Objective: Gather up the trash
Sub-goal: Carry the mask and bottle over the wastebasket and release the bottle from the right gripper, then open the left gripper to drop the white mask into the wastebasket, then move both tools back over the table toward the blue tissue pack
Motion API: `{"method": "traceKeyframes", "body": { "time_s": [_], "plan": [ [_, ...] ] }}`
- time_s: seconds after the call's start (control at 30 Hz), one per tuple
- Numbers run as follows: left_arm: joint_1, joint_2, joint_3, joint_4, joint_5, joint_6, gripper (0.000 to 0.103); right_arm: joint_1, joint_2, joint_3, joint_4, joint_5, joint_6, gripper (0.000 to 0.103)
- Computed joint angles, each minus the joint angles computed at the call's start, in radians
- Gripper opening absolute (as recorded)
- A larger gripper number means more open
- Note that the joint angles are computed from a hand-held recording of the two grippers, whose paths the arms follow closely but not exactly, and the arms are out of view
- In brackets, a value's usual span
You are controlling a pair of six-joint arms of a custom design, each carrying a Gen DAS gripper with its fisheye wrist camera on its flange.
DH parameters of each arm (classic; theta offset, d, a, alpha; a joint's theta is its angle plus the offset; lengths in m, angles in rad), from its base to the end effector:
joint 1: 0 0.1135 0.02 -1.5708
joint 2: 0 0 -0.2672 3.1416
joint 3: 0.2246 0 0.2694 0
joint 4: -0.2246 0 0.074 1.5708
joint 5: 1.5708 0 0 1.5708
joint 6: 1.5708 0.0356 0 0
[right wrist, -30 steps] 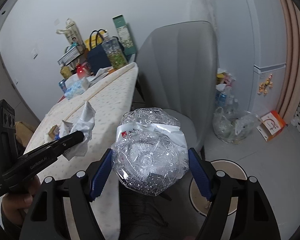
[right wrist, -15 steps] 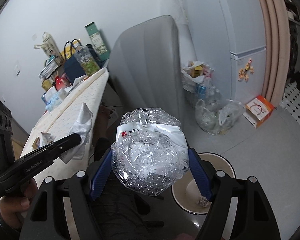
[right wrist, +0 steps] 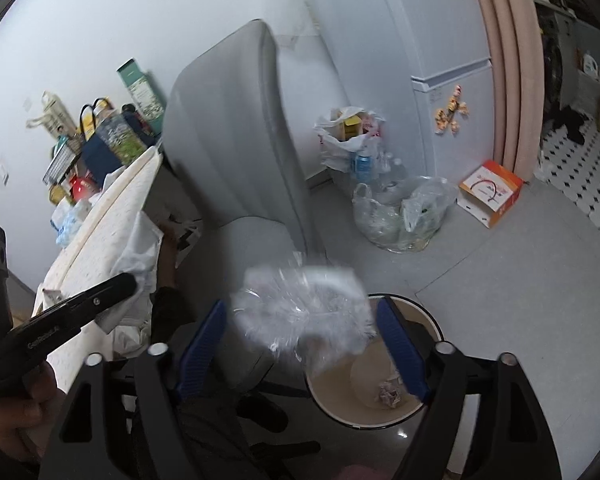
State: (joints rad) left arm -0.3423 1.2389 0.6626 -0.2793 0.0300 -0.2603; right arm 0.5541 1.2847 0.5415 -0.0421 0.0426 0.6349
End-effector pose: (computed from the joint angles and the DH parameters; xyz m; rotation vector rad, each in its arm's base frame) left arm 0.2424 -0.0875 0.1906 0.1141 2.4471 -0.3067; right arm 0.2185 0.1334 0.1588 0.1190 2.4153 0.5184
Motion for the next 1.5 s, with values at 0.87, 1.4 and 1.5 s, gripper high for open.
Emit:
{"method": "traceKeyframes", "body": {
  "time_s": [0.87, 1.4, 1.5],
  "plan": [
    [-0.184, 0.403, 0.194, 0.077, 0.069, -0.051, 0.011, -0.306, -0.262, -0.142, -0.116, -0.090, -0.081, 0.082],
    [-0.080, 0.251, 0.122, 0.083, 0.138, -0.082, 0.072, -0.175, -0.301, -0.069, -0.204, 0.014, -0.050, 0.091],
    [-0.048, 0.177, 0.099, 0.058, 0.138, -0.075, 0.079, -0.123, -0.293, -0.043, -0.217, 0.052, -0.028, 0.094]
  ]
}}
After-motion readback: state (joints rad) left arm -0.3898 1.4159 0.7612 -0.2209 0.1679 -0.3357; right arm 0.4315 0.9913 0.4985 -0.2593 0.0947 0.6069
